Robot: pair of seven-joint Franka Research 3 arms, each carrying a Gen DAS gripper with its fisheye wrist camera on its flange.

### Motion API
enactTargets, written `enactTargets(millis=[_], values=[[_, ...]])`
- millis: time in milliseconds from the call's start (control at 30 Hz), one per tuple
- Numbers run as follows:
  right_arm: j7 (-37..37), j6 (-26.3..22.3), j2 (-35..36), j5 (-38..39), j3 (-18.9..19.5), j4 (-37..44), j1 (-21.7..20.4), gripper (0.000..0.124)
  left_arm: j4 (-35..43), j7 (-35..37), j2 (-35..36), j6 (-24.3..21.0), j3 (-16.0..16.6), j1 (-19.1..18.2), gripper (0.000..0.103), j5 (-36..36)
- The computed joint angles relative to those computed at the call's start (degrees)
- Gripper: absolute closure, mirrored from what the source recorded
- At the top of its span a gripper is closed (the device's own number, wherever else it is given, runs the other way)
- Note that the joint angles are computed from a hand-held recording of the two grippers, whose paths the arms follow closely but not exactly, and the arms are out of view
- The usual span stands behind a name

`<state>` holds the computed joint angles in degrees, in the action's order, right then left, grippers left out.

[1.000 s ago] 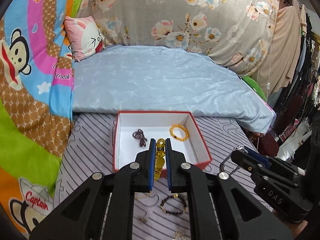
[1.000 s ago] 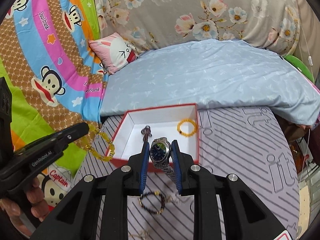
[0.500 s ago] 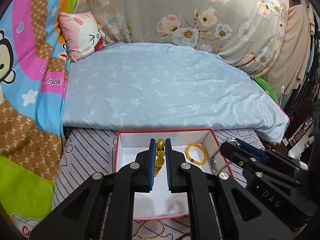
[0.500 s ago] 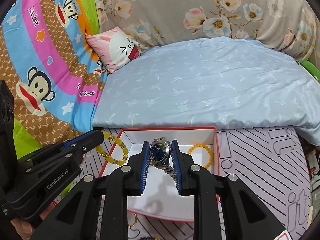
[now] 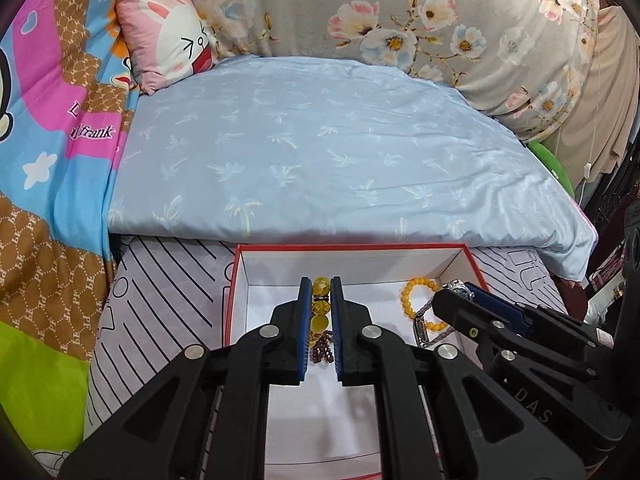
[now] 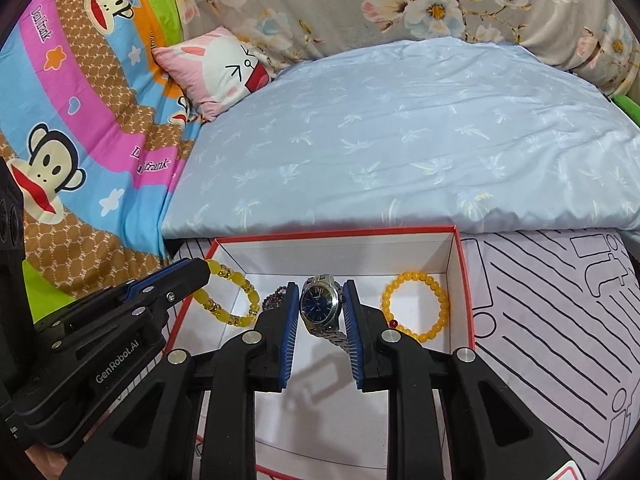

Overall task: Organize jewelry
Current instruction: 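Carry the amber bracelet and watch into the red box and release both, then withdraw both tools from the box toward the remaining jewelry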

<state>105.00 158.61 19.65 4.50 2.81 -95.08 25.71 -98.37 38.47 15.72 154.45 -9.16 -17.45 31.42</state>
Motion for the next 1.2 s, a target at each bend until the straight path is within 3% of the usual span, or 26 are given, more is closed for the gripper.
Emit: enactTargets(millis=[367,467,700,1033,1200], values=[[2.11,0.58,1.76,-2.47,-1.71,0.63,1.60,0.101,-0.11,-2.48,1.02,-0.26,1.16,-1.13,0.094,2.51],[3.71,1.07,1.41,-4.38,-2.59,0.47,2.22,0.095,0.40,-2.78,1.17,-1.13,1.09,-1.25,0.086,3.40],[5.87,2.41,-1.03,-7.32,-3.00,-2.44,2.55,0.087,-0.55,-4.80,0.29,-1.96,1.01,-1.38,0.080,4.89],[11.11,3.81,-7.82,-13.55,-3.19,-10.27,3.03,0.087,-4.66,-8.08,-4.43,-2.82,0.21,-1.45,0.079,8.74],[13.39,4.81,-13.37,-14.90,-1.33,-17.48,1.21,0.086,-9.66,-10.63,-8.99,-2.51,-0.97,-0.47,0.079,9.60]])
